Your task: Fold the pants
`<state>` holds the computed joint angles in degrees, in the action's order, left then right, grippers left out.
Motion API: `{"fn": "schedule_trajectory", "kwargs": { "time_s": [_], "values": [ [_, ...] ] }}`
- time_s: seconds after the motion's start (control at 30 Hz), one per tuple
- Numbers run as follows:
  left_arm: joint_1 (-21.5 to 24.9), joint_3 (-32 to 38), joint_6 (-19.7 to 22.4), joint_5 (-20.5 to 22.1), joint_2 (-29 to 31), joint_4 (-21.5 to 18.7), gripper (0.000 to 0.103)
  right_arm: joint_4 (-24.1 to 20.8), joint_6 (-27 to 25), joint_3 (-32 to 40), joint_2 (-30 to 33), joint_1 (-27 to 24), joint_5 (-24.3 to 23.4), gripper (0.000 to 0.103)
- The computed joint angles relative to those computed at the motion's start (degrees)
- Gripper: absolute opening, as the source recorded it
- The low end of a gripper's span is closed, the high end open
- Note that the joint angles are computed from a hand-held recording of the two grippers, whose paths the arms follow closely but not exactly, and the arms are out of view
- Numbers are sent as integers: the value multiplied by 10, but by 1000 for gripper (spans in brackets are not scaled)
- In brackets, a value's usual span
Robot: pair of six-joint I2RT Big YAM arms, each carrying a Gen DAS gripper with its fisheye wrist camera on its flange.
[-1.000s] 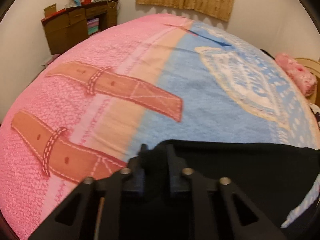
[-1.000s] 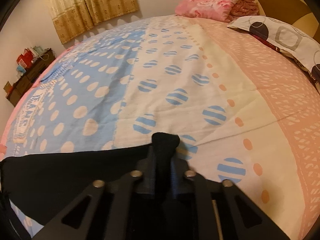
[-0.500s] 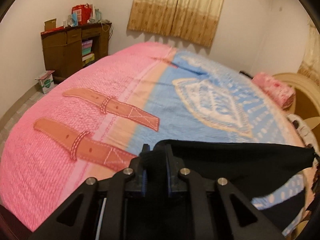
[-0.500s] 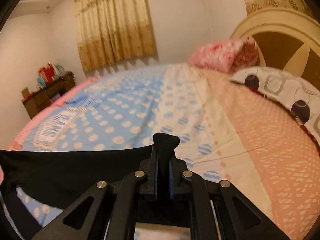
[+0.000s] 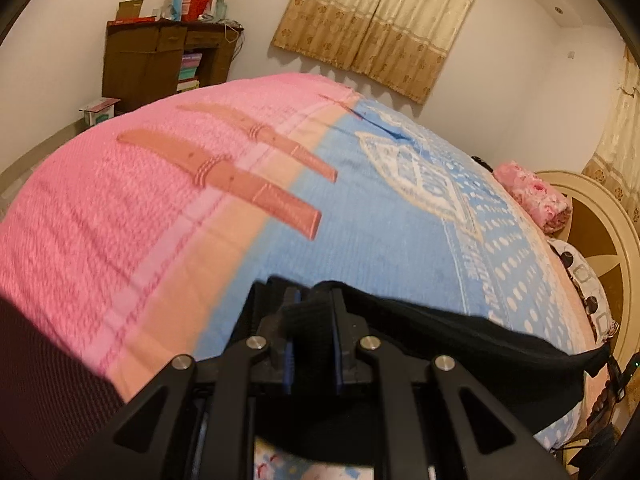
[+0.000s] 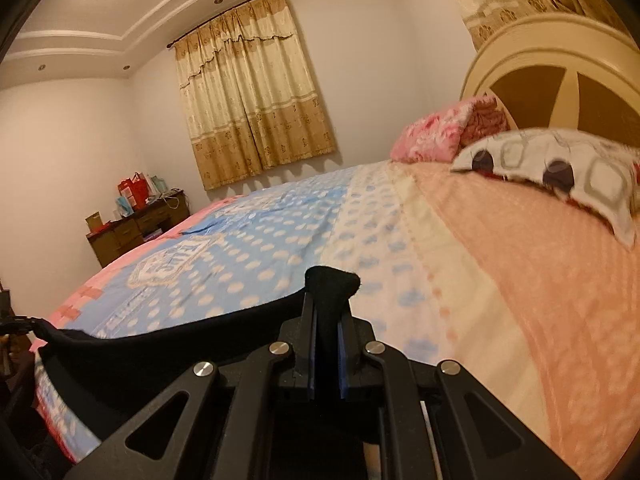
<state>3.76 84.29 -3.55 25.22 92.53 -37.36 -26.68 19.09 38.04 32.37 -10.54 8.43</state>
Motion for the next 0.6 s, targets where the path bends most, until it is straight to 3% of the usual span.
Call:
{"fn": "schedule_trajectory", "kwargs": {
  "time_s": [0.33, 0.4, 0.47, 0.53, 0.6],
  "values": [
    [9, -46, 6, -3, -31, 18, 19, -18, 47, -75, -70, 12, 2, 8],
    [10, -46, 5, -10, -30, 17, 27, -21, 48, -83, -75, 7, -8, 8],
    [13, -50, -3, -29, -31, 21, 48, -31, 43, -86, -78, 5, -8, 16],
    [16, -55, -7, -38, -35, 23, 57, -49, 45, -90, -83, 1, -9, 45],
    [18, -59, -8, -41, -39, 24, 66, -60, 50, -99, -103, -10, -19, 48]
  ]
}}
